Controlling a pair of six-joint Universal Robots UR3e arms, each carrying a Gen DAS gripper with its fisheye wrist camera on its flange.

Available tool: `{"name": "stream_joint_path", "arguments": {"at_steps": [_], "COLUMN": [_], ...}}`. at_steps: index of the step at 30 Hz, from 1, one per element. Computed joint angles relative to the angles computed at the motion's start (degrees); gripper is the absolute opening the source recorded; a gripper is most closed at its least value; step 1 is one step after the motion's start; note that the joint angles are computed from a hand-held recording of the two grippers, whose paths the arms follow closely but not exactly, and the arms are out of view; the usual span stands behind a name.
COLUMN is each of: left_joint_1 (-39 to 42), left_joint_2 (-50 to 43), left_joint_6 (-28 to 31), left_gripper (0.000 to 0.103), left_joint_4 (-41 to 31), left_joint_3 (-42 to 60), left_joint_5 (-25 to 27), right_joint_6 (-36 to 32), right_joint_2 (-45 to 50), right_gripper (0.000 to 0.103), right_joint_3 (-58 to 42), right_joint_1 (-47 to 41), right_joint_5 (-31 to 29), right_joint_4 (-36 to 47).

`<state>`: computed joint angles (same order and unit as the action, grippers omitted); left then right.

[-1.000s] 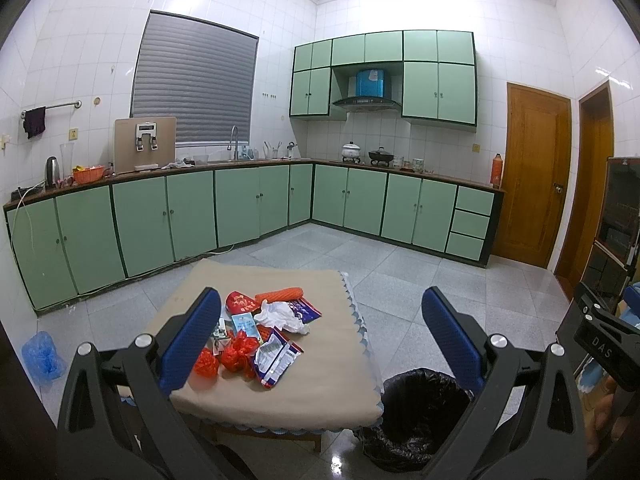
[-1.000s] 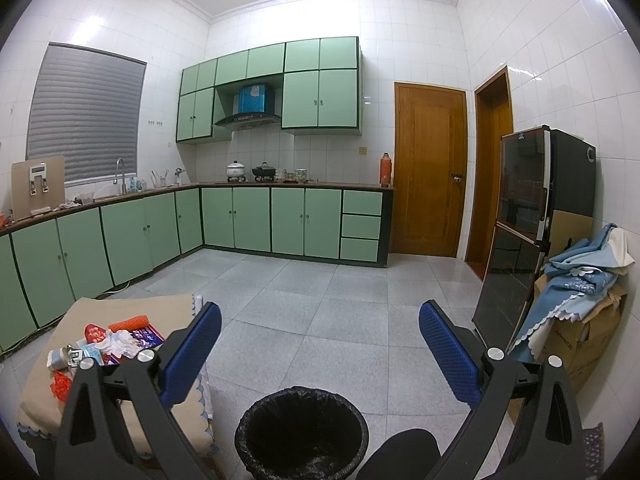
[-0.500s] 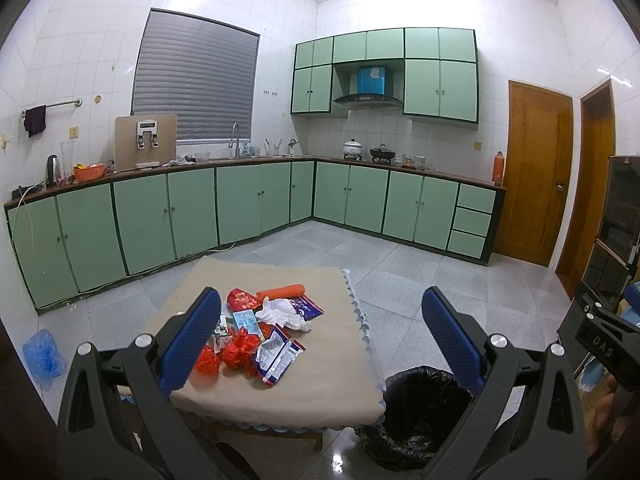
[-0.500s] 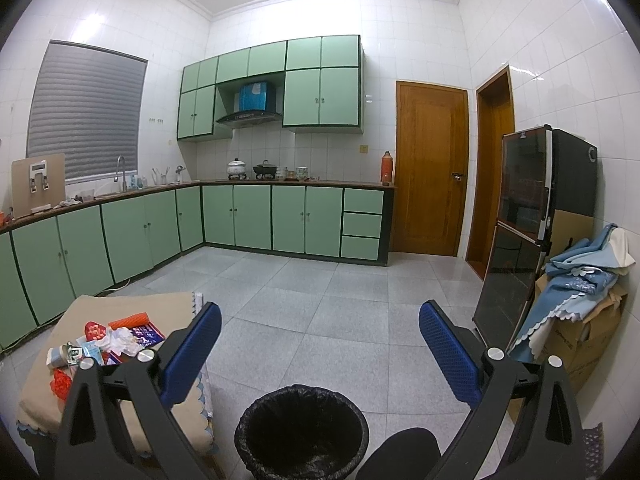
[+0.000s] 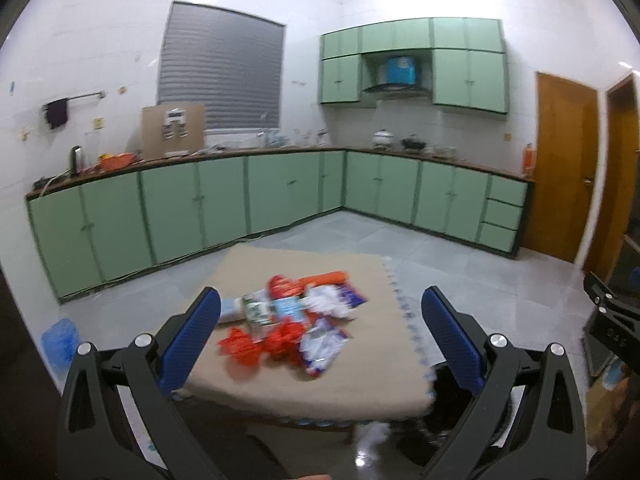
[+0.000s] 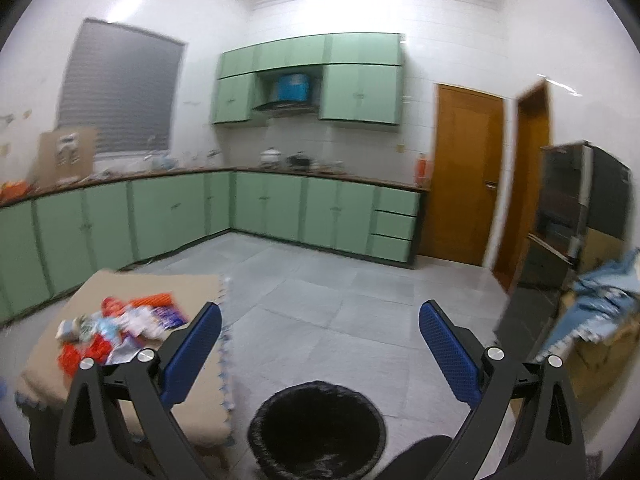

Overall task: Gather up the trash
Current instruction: 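Reach the right gripper to the table and grasp the printed snack wrapper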

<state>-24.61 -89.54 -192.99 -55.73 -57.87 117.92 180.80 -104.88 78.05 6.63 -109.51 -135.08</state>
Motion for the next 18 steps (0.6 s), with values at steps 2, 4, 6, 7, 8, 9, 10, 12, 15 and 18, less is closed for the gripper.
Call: {"name": "stream_joint_path", "arguments": {"at_steps": [2,4,6,7,8,9,10,12,15,18], "left_joint_1": [4.2,8.6,13.6,16.1,17.2,19.0,20.8,24.7,29.0,30.7], "left_joint_2": [3.8,6.9,9.7,10.9,11.3,12.2,12.9,14.1,13.9,12.2], "left_joint_6": [0.3,0.8,1.8,2.4,2.5,2.8,3.1,3.7,4.4,4.0], "left_gripper": [0.097,0.097,0.097,0.097,0.097,0.097,0.097,0.097,0.097,0.097], "left_joint_4": [1.0,1.4,1.6,2.0,2.0,2.7,3.6,5.3,7.3,8.1], "left_joint_3": [-5.6,-9.9,-14.0,-16.1,-16.8,-18.2,-19.7,-22.3,-25.0,-25.8], "left_joint_5": [-1.4,-3.8,-6.9,-8.3,-8.9,-9.8,-10.9,-13.3,-16.1,-17.1], "right_joint_6": [-1.5,-3.0,-4.2,-4.2,-4.4,-4.4,-4.4,-4.2,-3.6,-3.0], "right_joint_2": [3.0,6.2,9.7,11.4,13.5,15.5,17.4,21.7,29.1,37.1], "right_gripper": [0.097,0.097,0.097,0.097,0.097,0.097,0.097,0.097,0.090,0.077], "right_joint_3": [0.5,0.4,0.8,0.7,0.4,0.1,-0.2,-1.2,-5.2,-11.0], "right_joint_1": [3.6,6.1,8.3,9.4,10.5,11.4,11.9,13.1,14.7,16.2], "right_joint_5": [0.6,2.3,4.9,5.5,6.6,7.5,8.3,10.2,12.6,14.4], "right_joint_4": [-2.3,-4.0,-6.7,-7.8,-8.8,-10.2,-11.4,-13.8,-15.4,-15.0]}}
